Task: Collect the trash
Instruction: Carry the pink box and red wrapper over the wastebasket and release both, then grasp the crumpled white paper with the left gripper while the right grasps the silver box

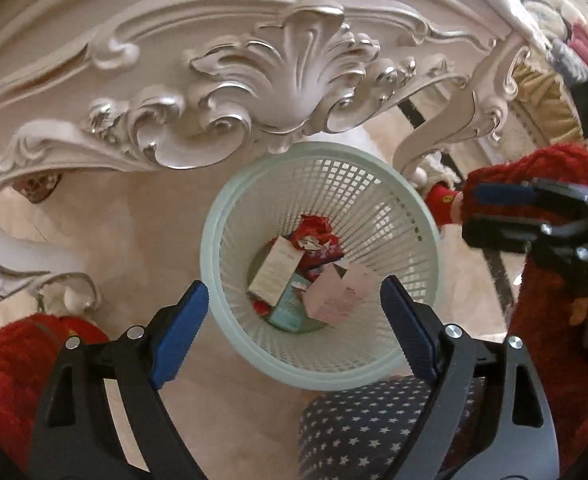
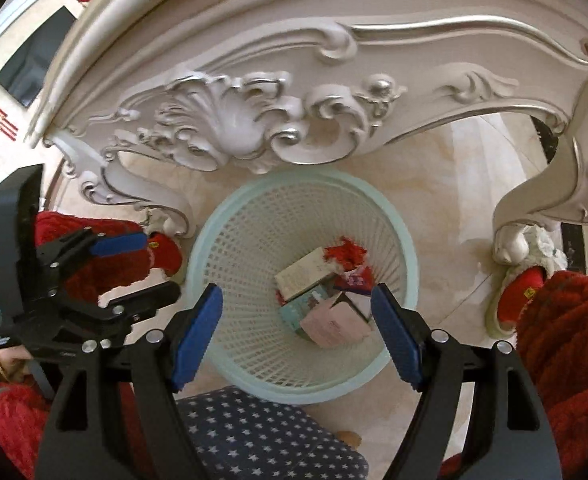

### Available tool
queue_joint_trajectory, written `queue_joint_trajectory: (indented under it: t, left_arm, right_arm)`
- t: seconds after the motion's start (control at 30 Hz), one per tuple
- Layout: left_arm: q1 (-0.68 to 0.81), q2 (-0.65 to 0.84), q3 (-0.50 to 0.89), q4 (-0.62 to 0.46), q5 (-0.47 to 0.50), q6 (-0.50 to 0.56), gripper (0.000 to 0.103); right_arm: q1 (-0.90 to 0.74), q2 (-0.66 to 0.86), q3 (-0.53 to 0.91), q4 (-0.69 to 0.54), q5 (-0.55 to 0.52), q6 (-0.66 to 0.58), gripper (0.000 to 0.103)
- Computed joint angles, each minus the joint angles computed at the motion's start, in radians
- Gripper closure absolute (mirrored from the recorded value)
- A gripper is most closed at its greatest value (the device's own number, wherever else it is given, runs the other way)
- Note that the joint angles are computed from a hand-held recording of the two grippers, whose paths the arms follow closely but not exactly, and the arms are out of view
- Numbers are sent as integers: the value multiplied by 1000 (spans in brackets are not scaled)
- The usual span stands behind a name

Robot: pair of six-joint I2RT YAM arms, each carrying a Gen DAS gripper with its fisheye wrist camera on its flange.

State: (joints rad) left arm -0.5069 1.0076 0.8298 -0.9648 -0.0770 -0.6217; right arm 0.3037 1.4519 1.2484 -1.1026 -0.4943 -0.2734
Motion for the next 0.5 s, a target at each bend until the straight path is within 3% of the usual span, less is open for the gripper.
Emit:
queue_joint_trajectory:
  t: [0.17,0.33,0.5]
  left_arm:
    - [12,-25,1,-9,39,3,18]
    - [-48,-61,63,-81,-8,-35,18]
    - [-39,-119,314,-213,-83,37,18]
  right_arm:
    - [-24,-31,2,-60,-92,-15,30]
    - [-102,-94,79,-95,-218,3,30]
    - [-103,-50,364,-54,-210,89,27]
